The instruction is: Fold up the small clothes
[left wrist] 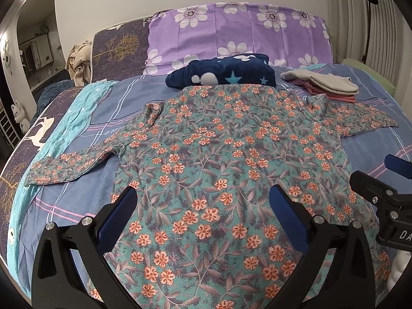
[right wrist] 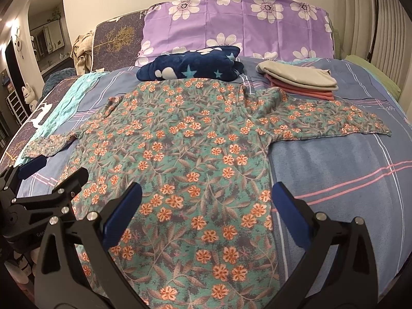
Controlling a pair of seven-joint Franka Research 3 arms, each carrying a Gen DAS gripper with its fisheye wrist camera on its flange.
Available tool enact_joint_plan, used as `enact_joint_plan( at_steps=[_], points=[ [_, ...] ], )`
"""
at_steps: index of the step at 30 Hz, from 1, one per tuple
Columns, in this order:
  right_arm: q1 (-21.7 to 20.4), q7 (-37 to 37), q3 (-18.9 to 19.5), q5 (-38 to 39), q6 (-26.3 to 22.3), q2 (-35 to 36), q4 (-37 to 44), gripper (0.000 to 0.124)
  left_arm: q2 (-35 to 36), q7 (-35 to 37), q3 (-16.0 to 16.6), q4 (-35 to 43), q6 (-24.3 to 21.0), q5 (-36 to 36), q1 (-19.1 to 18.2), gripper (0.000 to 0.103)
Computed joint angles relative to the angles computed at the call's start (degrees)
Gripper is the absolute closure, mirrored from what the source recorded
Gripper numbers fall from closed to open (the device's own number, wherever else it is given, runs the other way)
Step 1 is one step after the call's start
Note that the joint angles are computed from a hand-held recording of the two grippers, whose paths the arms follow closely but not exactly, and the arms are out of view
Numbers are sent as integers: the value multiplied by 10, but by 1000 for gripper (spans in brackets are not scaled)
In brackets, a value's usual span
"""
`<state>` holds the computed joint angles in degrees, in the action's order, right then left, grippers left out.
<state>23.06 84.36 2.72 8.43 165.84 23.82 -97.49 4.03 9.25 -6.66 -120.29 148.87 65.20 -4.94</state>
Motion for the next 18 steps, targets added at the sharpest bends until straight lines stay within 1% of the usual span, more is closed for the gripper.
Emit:
enact_joint_plan(
  at_steps=[18],
  points=[
    [16, 12, -14, -30, -19, 22, 31, 23, 3, -3, 4, -2, 2, -4, 4, 1]
  ],
)
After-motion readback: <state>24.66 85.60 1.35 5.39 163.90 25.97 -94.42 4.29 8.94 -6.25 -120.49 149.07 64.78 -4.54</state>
